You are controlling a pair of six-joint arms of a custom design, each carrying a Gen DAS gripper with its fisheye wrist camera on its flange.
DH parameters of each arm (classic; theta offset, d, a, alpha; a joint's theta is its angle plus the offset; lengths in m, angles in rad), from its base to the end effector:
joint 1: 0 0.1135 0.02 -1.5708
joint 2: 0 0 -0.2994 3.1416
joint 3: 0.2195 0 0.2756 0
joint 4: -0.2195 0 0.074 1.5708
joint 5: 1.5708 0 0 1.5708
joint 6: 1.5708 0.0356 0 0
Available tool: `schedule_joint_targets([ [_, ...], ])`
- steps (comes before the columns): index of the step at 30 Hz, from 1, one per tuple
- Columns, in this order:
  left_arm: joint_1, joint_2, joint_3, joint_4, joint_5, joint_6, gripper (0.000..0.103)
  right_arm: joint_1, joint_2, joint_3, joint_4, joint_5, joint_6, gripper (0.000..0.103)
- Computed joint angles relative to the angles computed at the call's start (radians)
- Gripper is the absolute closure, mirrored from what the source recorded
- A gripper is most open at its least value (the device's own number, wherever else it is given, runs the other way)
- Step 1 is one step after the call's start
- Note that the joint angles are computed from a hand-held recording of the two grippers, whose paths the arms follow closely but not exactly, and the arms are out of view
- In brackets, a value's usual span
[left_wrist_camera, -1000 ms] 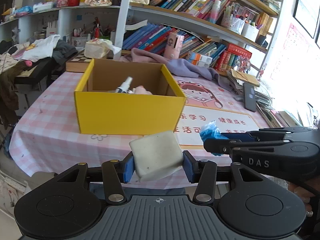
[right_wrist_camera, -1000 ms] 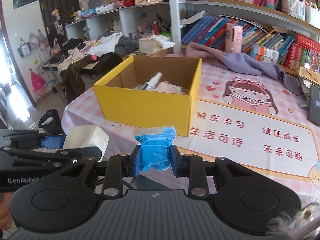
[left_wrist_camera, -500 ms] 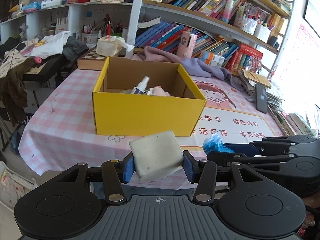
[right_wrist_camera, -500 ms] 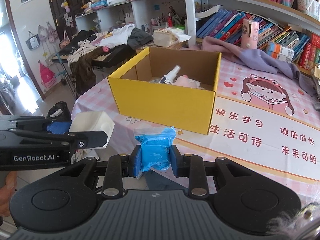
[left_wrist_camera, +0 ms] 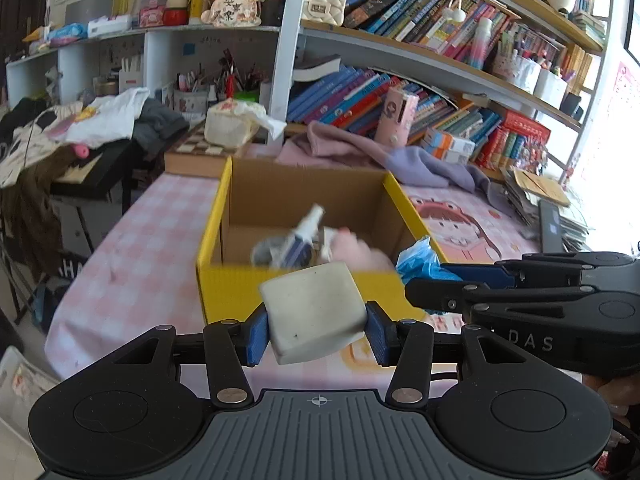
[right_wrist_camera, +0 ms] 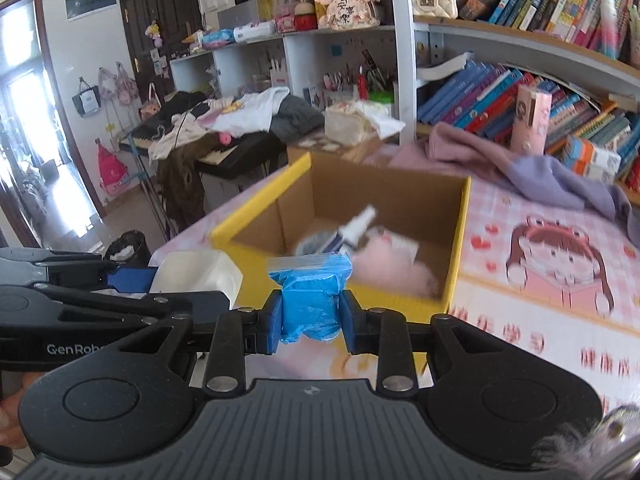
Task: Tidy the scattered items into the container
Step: 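Lower the soap bar and blue clip into the yellow box and open both tools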
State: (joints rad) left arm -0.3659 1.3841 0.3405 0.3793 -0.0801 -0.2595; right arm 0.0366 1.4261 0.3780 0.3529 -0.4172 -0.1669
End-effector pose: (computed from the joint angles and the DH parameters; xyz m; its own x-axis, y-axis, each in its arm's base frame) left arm 0.2231 -0.0824 0.1379 -0.6328 -0.0314 -0.7736 0.1401 0.9780 -0.1544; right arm 0.2442 0.0234 0.1384 -0.5740 -0.1730 -0.8004 -0.4459 0.8858 0.1284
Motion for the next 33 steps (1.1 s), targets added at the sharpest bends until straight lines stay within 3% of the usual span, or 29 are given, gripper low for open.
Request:
schedule_joint_targets([
  [10, 0.122, 0.362, 0.352, -0.039, 0.086, 0.130, 0.055, -0.001, 0.363, 0.377, -0.066, 0.045, -0.085, 0.075],
  [17, 0.173, 0.604, 0.667, -0.226, 0.124, 0.180, 0.055, 0.019, 0.616, 0.652, -0.153, 0.123, -0.194, 0.075],
  [23, 0.193, 0.758, 0.904, -0.410, 0.156, 0.196, 0.055, 0.029, 0.739, 0.827, -0.263, 0.164, -0.249, 0.075],
  [31, 0.184, 0.827, 0.992, -0.460, 0.162, 0.211, 0.053, 0.033, 0.794, 0.908, -0.331, 0.176, -0.259, 0.075],
  [32, 0.183, 0.826, 0.992, -0.460, 0.162, 0.217, 0.053, 0.033, 0.793, 0.906, -0.325, 0.175, -0.257, 0.072],
  [33, 0.184, 0.821, 0.987, -0.453, 0.162, 0.221, 0.046, 0.035, 0.791, 0.900, -0.316, 0.179, -0.256, 0.062],
])
